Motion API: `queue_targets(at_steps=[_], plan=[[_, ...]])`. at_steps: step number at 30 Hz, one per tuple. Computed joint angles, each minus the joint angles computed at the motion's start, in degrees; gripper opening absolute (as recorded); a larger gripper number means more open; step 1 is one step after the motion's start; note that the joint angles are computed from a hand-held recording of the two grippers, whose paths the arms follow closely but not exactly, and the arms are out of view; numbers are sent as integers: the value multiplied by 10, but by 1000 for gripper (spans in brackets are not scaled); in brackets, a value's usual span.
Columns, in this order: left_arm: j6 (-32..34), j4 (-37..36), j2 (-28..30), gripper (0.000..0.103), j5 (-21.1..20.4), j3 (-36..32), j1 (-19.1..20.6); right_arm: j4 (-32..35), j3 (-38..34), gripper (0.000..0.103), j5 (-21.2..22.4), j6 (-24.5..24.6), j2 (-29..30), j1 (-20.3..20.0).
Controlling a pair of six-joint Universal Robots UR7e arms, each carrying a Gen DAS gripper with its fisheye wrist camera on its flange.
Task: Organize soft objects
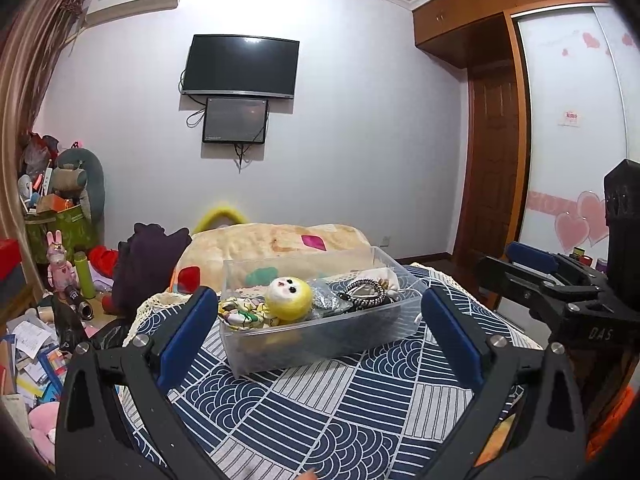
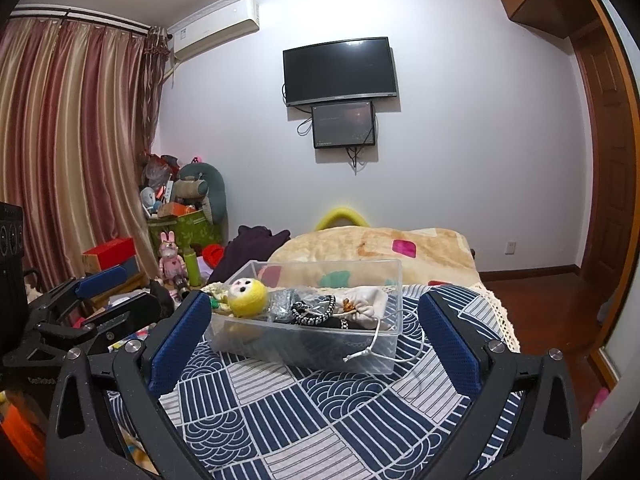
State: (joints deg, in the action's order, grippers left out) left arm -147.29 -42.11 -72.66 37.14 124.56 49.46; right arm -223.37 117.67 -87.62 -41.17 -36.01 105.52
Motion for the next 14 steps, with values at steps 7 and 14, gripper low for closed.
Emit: queue_targets(at_steps=[7,14], plan=[[-10,7,-2,103,-1,-2,1,-2,1,103,3,-5,3,-2],[-24,12,-7,103,-2,-2,2,0,0,103,0,-9,5,-1]])
